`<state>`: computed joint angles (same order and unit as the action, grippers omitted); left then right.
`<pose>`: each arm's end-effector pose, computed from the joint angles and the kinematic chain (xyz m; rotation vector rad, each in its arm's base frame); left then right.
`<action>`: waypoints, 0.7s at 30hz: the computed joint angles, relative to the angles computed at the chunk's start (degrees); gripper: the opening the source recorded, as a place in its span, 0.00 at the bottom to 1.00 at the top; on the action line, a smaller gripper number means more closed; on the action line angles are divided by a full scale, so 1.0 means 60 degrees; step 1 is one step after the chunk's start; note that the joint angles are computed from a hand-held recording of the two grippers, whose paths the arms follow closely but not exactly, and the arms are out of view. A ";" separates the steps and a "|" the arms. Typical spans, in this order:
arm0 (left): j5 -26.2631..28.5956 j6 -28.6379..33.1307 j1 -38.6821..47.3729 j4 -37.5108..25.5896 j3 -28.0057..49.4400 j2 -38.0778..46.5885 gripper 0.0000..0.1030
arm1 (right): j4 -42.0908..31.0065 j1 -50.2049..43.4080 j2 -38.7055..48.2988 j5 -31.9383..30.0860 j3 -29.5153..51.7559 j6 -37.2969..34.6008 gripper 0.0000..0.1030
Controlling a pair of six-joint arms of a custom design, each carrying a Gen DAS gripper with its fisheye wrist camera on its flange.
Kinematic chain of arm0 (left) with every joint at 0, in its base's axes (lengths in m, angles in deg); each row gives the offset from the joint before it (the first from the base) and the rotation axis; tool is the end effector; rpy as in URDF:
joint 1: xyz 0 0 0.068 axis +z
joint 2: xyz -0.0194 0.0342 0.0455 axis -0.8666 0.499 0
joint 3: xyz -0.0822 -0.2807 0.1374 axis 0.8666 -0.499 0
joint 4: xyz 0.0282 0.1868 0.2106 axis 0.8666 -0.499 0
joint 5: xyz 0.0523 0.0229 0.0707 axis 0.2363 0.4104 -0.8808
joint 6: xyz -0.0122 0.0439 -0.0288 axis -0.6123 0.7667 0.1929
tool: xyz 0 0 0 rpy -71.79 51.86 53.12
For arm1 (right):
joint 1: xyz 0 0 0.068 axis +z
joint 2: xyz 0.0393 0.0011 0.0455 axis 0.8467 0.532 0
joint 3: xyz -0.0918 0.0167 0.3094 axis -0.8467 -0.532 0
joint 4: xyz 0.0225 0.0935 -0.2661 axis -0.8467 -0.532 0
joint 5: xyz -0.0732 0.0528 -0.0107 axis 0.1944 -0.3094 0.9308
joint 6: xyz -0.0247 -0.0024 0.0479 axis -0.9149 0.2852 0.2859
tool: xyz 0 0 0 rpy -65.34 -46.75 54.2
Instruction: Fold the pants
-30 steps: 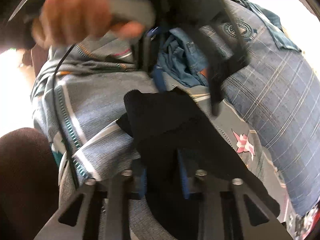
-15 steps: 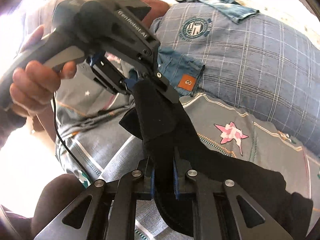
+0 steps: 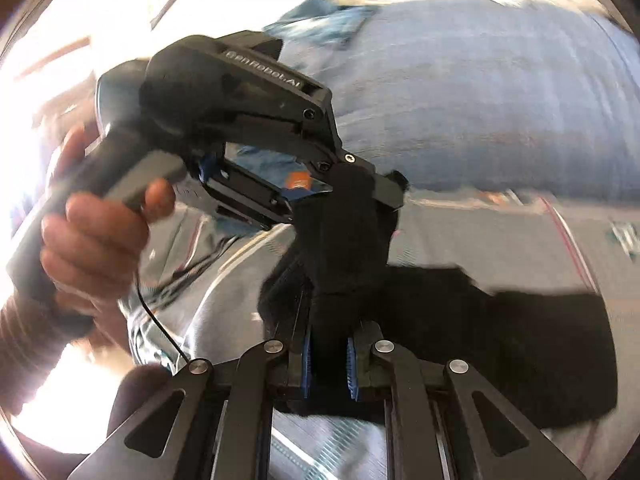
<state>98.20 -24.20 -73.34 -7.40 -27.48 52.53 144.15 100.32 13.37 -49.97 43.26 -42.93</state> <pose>0.2364 -0.0754 0.1967 -0.2918 2.6919 -1.0158 0.1438 0.1410 0.1148 -0.6959 2.0157 0.7757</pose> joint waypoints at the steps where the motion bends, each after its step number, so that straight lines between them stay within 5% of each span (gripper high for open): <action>1: -0.0074 -0.0254 -0.0399 0.0377 0.0180 0.0589 0.25 | 0.0392 -0.0842 0.0284 -0.0740 -0.0203 0.0157 0.11; 6: -0.0334 -0.1206 -0.1819 0.1392 0.1091 0.3205 0.25 | 0.2061 -0.4086 0.3278 -0.3760 -0.0284 0.0593 0.11; 10: -0.0445 -0.1118 -0.2041 0.1220 0.1102 0.2855 0.25 | 0.3301 -0.4966 0.4851 -0.4908 -0.0342 0.0538 0.12; 17: 0.0389 -0.0985 -0.0698 0.1103 0.0126 0.0942 0.29 | 0.1450 -0.5409 0.3818 -0.5887 -0.0036 -0.0229 0.21; 21: 0.0002 -0.0465 0.0489 0.0502 -0.0530 -0.0591 0.64 | -0.1340 -0.6780 0.2476 -0.6990 0.0136 -0.1753 0.28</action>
<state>98.21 -26.99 -70.41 -4.39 -30.66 48.99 136.11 59.64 28.22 -91.91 44.08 -53.44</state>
